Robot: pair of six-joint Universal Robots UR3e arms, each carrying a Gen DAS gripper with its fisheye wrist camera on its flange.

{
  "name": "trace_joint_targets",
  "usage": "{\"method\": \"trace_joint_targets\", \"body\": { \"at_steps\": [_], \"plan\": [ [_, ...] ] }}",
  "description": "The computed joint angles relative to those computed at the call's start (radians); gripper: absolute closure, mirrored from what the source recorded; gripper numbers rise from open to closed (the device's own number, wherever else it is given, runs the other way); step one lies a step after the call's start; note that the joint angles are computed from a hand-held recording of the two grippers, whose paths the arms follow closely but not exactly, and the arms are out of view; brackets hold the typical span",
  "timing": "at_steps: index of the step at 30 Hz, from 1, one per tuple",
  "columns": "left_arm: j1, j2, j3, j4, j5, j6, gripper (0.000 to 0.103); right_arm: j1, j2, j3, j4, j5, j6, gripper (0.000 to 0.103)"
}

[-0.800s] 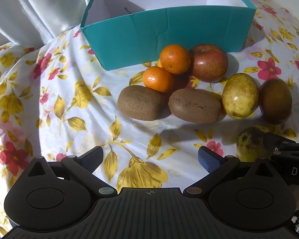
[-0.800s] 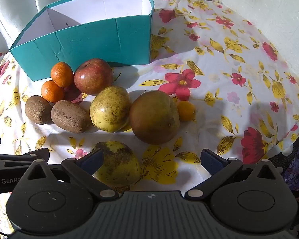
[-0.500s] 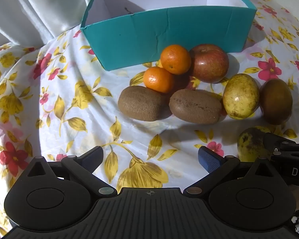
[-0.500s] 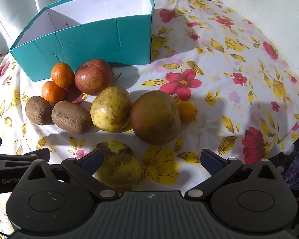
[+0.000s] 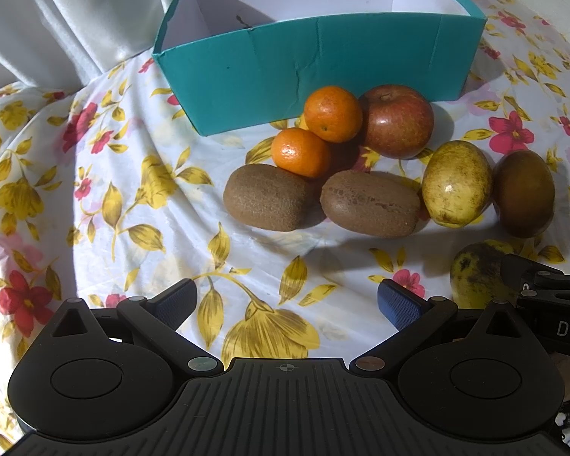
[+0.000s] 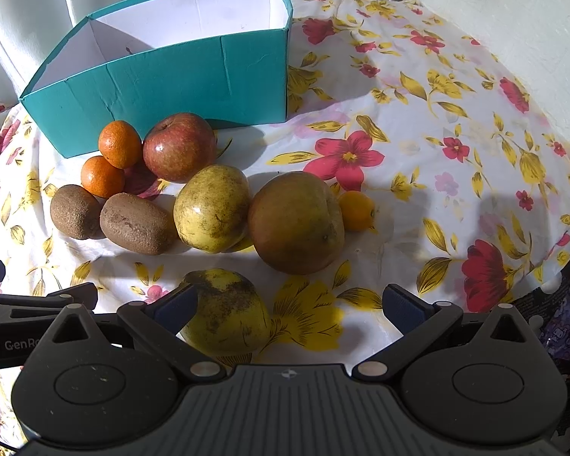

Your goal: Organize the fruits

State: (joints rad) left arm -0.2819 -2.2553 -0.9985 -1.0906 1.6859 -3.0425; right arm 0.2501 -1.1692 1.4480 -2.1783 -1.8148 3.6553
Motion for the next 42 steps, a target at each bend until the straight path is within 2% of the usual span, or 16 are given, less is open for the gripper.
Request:
{"method": "trace_joint_targets", "body": {
  "at_steps": [30,37,42],
  "plan": [
    [0.006,0.043,-0.078,0.047,-0.013,0.012,0.0,0.005,-0.034,0.04,-0.039,0.012,0.009,0.0],
    [0.024,0.059,-0.123,0.087,-0.043,0.019,0.0,-0.011,-0.066,0.118,-0.131,0.04,-0.004,0.0],
    [0.057,0.096,-0.226,0.203,-0.119,0.03,0.0,-0.034,-0.118,0.229,-0.279,0.064,-0.041,0.0]
  ]
}}
